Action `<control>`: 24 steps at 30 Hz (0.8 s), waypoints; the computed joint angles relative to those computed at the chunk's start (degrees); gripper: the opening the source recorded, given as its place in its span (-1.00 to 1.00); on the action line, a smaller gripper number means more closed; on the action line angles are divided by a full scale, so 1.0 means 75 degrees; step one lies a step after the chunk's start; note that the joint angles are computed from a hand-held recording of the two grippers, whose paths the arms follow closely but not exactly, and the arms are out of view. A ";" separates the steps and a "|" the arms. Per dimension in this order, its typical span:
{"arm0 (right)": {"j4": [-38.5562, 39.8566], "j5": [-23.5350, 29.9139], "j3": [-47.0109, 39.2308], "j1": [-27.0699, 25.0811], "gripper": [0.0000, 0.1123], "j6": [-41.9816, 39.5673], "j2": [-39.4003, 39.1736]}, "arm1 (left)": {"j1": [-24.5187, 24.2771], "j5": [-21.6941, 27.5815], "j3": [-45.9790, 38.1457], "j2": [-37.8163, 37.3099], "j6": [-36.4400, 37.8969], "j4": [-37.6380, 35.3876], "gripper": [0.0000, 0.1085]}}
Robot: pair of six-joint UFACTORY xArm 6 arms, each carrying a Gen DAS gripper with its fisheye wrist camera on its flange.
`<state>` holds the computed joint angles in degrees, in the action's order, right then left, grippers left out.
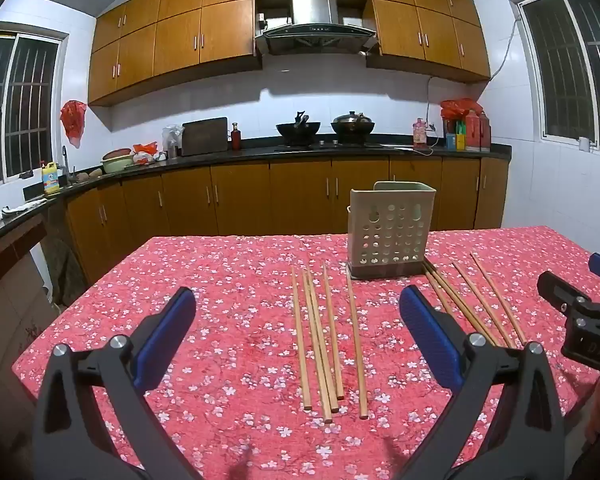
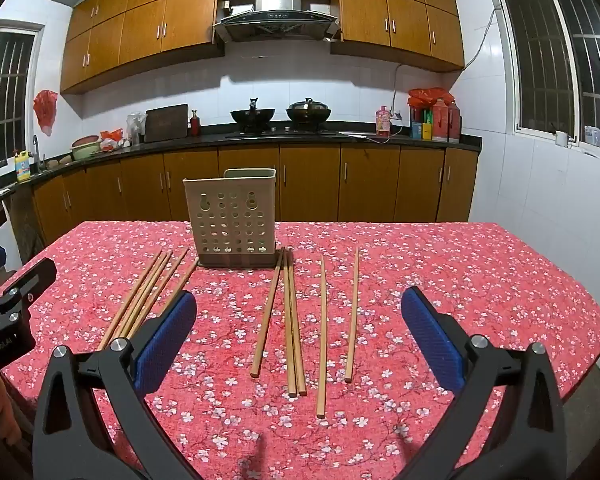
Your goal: Organize utensils
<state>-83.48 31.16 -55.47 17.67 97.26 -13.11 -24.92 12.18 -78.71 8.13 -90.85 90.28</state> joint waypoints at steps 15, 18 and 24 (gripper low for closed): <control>-0.0009 -0.0014 -0.0001 -0.0007 0.81 0.0024 0.0009 | -0.0001 0.0002 0.0008 -0.0002 0.0055 -0.0051 0.83; -0.0011 -0.0016 0.0000 -0.0008 0.81 0.0027 0.0006 | -0.0001 0.0002 0.0008 -0.0002 0.0055 -0.0051 0.83; -0.0010 -0.0021 0.0000 -0.0012 0.81 0.0029 0.0006 | 0.0000 -0.0002 0.0009 -0.0001 0.0074 -0.0068 0.83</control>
<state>-83.55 31.00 -55.47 17.58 97.48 -13.07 -24.92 12.16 -78.65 8.12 -90.29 89.78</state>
